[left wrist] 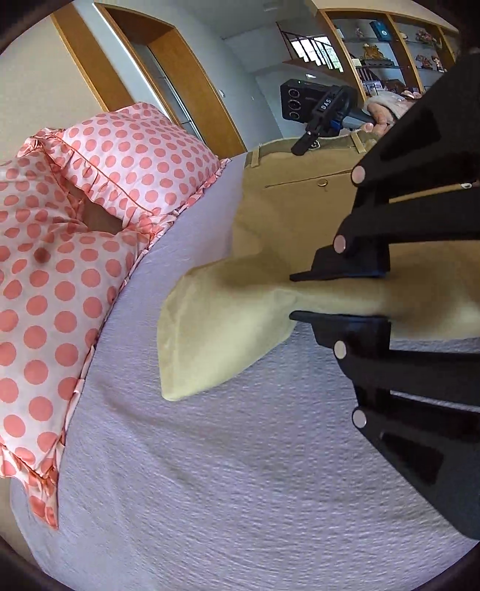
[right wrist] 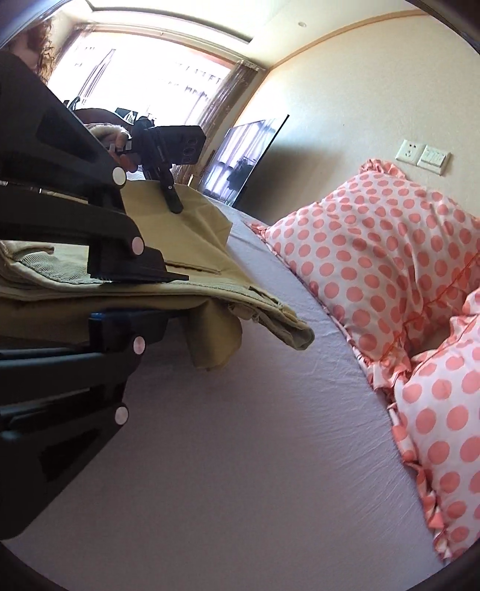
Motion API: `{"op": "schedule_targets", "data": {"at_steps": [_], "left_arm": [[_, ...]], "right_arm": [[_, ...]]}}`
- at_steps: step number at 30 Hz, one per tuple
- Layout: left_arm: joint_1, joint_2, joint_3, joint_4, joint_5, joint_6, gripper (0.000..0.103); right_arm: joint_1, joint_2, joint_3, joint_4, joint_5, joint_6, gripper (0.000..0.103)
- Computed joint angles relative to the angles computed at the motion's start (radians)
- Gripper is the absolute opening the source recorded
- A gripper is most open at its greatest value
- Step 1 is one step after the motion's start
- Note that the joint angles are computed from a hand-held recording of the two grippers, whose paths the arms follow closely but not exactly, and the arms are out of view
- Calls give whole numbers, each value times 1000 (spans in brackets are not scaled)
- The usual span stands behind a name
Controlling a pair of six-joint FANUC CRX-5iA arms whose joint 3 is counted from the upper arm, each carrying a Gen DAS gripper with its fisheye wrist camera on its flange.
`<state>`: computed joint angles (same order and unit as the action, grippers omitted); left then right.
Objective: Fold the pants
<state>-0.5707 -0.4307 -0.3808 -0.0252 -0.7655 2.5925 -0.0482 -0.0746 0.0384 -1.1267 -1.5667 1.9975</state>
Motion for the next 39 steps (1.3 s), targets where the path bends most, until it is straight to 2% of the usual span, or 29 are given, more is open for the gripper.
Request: {"op": "schedule_targets", "data": {"at_steps": [6, 11, 13, 15, 16, 17, 18, 19, 20, 21, 22, 23, 24, 26, 28, 30, 31, 32, 34, 35, 36, 38, 39], "left_arm": [[-33, 103, 210, -176, -131, 46, 8], [-51, 295, 465, -389, -295, 36, 11], [-25, 360, 512, -397, -335, 35, 14], [15, 399, 519, -348, -352, 25, 16], [27, 395, 500, -328, -337, 19, 22], [27, 378, 480, -331, -324, 25, 26], [13, 359, 472, -360, -331, 43, 26], [-11, 340, 473, -405, -350, 71, 30], [-45, 322, 480, -463, -381, 107, 39], [-78, 300, 480, -509, -388, 135, 43], [-102, 273, 465, -534, -360, 153, 52], [-110, 249, 444, -527, -310, 154, 58], [-97, 233, 419, -478, -244, 128, 60], [-43, 238, 376, -319, -144, 26, 64], [-6, 299, 375, -191, -128, -56, 64], [7, 372, 407, -150, -191, -51, 62], [1, 376, 401, -173, -179, -20, 61], [-25, 381, 425, -236, -210, 22, 61], [-51, 393, 461, -262, -276, 62, 60], [-83, 395, 486, -306, -323, 99, 66], [-124, 396, 510, -359, -376, 121, 69], [-245, 429, 597, -500, -541, 163, 84], [-302, 452, 637, -561, -630, 176, 88]], "right_arm": [[49, 37, 95, -3, 69, 17, 11], [98, 117, 202, 44, 216, -29, 10], [148, 141, 218, 135, 304, -77, 11], [238, 159, 217, 318, 373, -163, 12], [296, 161, 204, 444, 403, -222, 17], [343, 156, 182, 554, 430, -265, 29], [376, 138, 153, 639, 463, -298, 33], [389, 109, 116, 680, 509, -315, 35], [385, 78, 90, 684, 549, -315, 40], [360, 57, 84, 637, 557, -292, 46], [322, 50, 96, 553, 536, -252, 59], [282, 54, 118, 459, 487, -207, 66], [263, 62, 137, 407, 440, -183, 66], [272, 80, 157, 393, 389, -186, 66], [308, 107, 164, 439, 368, -232, 67], [340, 118, 150, 490, 373, -295, 67], [333, 111, 139, 474, 387, -293, 68], [346, 98, 128, 505, 395, -319, 69], [404, 50, 85, 641, 430, -384, 73], [443, 5, 39, 717, 471, -406, 81], [483, -53, -21, 787, 522, -419, 85], [552, -178, -153, 921, 622, -455, 102], [619, -256, -246, 1039, 684, -531, 102]]}}
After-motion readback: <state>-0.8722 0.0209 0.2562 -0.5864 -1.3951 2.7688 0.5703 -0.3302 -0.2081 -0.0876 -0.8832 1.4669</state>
